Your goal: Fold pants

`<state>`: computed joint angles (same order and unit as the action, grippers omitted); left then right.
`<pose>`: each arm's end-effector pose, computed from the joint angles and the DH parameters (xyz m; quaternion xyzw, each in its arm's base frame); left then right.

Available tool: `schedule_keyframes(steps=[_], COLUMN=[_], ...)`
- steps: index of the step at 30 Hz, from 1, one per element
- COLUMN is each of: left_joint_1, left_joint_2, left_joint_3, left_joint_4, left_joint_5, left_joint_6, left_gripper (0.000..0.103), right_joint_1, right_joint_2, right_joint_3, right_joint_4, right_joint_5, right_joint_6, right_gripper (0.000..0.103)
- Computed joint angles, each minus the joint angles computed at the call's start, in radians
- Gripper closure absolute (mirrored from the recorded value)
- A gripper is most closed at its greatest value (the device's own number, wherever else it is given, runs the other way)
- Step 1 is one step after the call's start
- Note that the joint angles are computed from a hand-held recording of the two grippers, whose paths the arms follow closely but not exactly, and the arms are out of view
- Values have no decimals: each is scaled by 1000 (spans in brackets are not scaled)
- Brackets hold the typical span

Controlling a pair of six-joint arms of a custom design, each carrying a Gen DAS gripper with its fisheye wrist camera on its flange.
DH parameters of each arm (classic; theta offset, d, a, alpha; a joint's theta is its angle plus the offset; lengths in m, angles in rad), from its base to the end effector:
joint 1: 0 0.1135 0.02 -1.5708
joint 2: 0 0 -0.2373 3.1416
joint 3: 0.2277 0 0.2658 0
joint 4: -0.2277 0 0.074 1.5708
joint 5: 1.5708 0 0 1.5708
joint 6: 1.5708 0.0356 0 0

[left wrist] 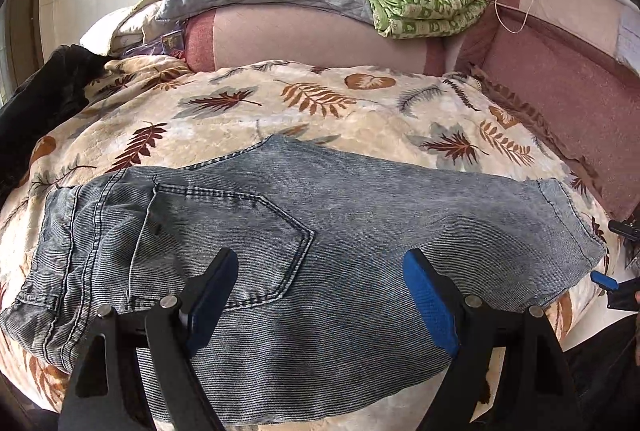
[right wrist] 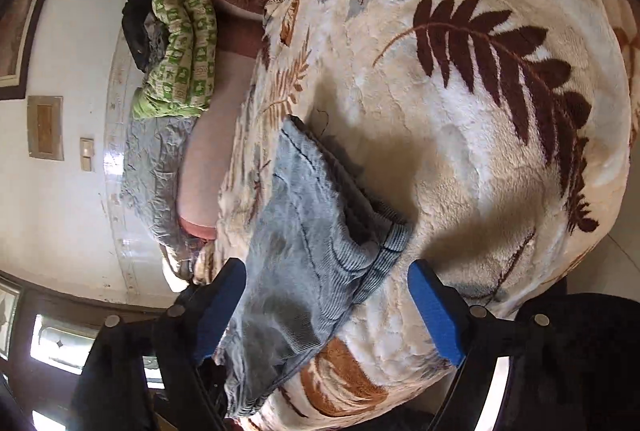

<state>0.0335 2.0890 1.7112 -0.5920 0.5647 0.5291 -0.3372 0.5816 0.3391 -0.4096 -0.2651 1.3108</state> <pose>0.4596 -0.0037 0.1941 0.3050 0.8691 -0.1768 0.3470 0.1669 -0.0486 0.1742 0.6122 0.6465 0.3103 0.3330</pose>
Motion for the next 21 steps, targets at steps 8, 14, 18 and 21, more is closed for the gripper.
schedule_keyframes(steps=[8, 14, 18, 21], left_joint_1=[23, 37, 44, 49], left_joint_2=[77, 102, 92, 99], left_joint_3=[60, 96, 86, 98], left_joint_4=[-18, -41, -27, -34], left_joint_5=[-9, 20, 31, 37], left_joint_6=[-42, -62, -65, -74], left_gripper=[18, 18, 18, 18], right_joint_1=[-46, -56, -6, 4], right_joint_2=[132, 181, 211, 265], right_joint_3=[27, 66, 158, 221], right_joint_4=[52, 10, -42, -77], right_joint_5=[-12, -13, 58, 76], right_joint_6=[-75, -141, -224, -256], right_gripper=[45, 70, 74, 70])
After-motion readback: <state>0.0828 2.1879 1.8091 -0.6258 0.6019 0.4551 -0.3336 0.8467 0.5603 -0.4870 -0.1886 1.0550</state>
